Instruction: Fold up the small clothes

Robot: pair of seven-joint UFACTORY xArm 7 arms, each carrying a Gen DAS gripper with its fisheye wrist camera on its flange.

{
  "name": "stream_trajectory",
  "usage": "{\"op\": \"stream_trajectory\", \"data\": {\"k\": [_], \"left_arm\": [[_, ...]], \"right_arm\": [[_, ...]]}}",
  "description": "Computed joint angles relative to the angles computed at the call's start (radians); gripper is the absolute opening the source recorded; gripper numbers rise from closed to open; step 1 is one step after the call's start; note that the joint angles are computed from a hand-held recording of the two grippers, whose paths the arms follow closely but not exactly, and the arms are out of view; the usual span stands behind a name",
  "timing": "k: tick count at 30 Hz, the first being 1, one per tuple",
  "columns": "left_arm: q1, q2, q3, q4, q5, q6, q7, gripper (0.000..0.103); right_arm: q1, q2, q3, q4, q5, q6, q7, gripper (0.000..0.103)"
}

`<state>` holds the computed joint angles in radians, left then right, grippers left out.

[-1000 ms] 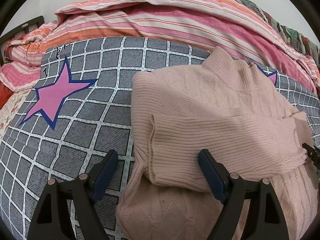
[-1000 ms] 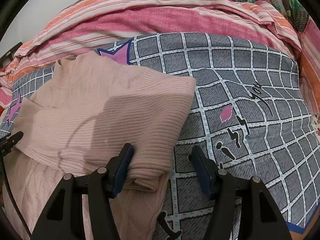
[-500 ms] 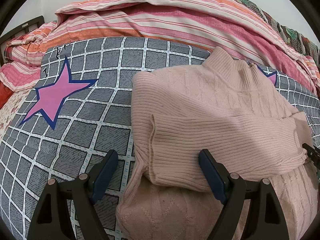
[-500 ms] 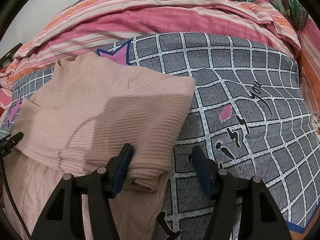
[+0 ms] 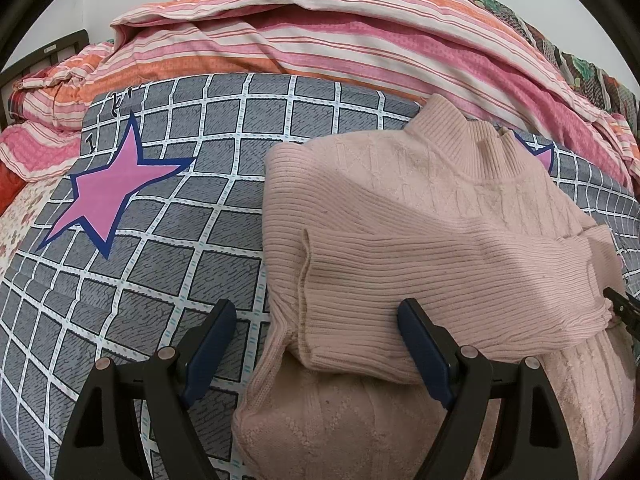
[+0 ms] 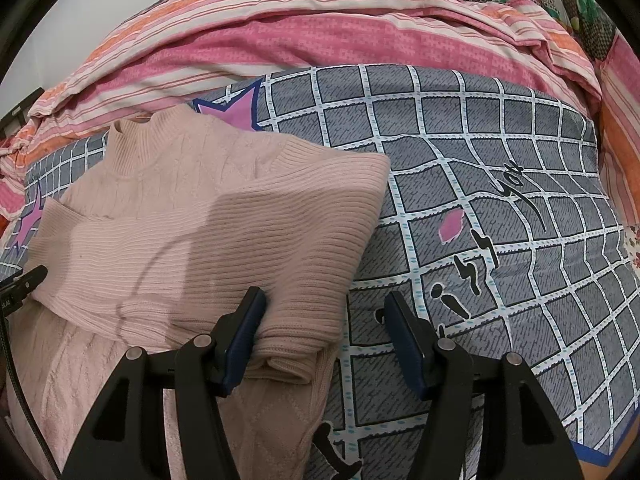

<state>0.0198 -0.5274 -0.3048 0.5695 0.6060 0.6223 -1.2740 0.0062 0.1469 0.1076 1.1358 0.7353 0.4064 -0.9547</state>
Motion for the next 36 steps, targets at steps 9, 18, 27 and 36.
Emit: {"op": "stream_trajectory", "data": {"k": [9, 18, 27, 36], "left_arm": [[0.003, -0.002, -0.008, 0.002, 0.008, 0.001, -0.019, 0.083], [-0.009, -0.002, -0.007, 0.014, 0.012, 0.020, -0.027, 0.083], [-0.056, -0.223, 0.007, -0.105, -0.125, 0.036, -0.038, 0.086], [-0.211, -0.554, -0.093, -0.198, -0.274, 0.251, 0.017, 0.086]], "right_arm": [[0.001, -0.003, 0.003, -0.002, 0.006, -0.006, 0.005, 0.061], [0.006, -0.029, -0.002, -0.029, 0.034, -0.022, -0.014, 0.062], [0.012, -0.167, -0.049, -0.114, 0.103, 0.027, -0.074, 0.063], [0.082, -0.592, -0.238, -0.432, 0.218, 0.121, -0.303, 0.067]]}}
